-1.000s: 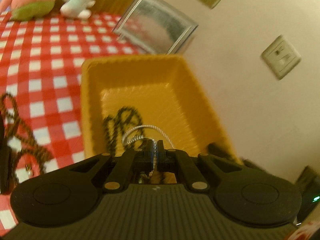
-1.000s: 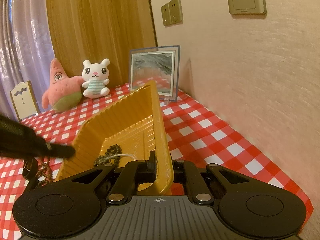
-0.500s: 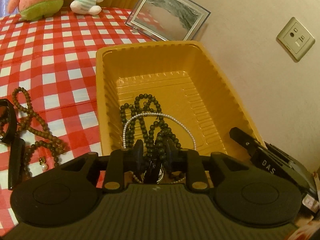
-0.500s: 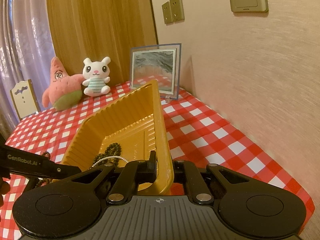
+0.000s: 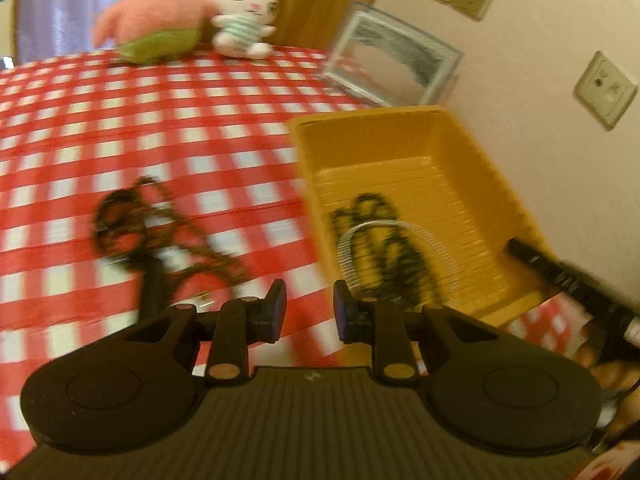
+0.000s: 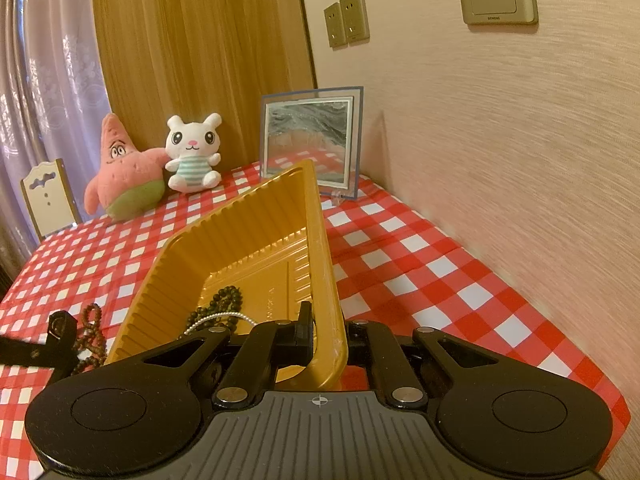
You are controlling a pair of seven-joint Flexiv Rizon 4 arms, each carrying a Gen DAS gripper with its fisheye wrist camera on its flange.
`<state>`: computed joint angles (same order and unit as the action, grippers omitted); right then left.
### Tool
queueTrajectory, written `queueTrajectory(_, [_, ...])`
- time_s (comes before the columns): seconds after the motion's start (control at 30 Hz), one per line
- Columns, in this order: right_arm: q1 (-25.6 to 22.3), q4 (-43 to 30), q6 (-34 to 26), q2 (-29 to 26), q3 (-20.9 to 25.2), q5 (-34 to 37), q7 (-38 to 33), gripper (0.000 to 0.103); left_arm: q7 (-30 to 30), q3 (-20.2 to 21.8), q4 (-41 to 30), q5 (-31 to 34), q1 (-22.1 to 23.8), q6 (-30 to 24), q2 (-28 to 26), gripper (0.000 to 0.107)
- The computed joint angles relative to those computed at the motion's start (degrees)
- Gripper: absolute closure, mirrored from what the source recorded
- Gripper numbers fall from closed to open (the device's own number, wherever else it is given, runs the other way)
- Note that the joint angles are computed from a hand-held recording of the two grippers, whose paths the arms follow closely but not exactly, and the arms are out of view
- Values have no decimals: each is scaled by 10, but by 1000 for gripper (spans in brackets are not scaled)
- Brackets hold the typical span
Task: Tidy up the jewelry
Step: 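Move the left gripper back to the pile and close on the black bangle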
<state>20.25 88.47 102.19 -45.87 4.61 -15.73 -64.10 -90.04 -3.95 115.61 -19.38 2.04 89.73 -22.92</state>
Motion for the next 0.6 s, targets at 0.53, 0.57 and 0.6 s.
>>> queueTrajectory(0.53, [13,3,1,2,-16,7,0,96,-141,184,-16,178,-105,-29,-23,86])
queueTrajectory(0.57, [13,3,0,2,-16,7,0,96,-140,182,-23,179,-103,-27,-31,86])
queueTrajectory(0.6, [14,4,0,3,-18,7,0,96,-138,180,-24,180,-99,-23,-34,87])
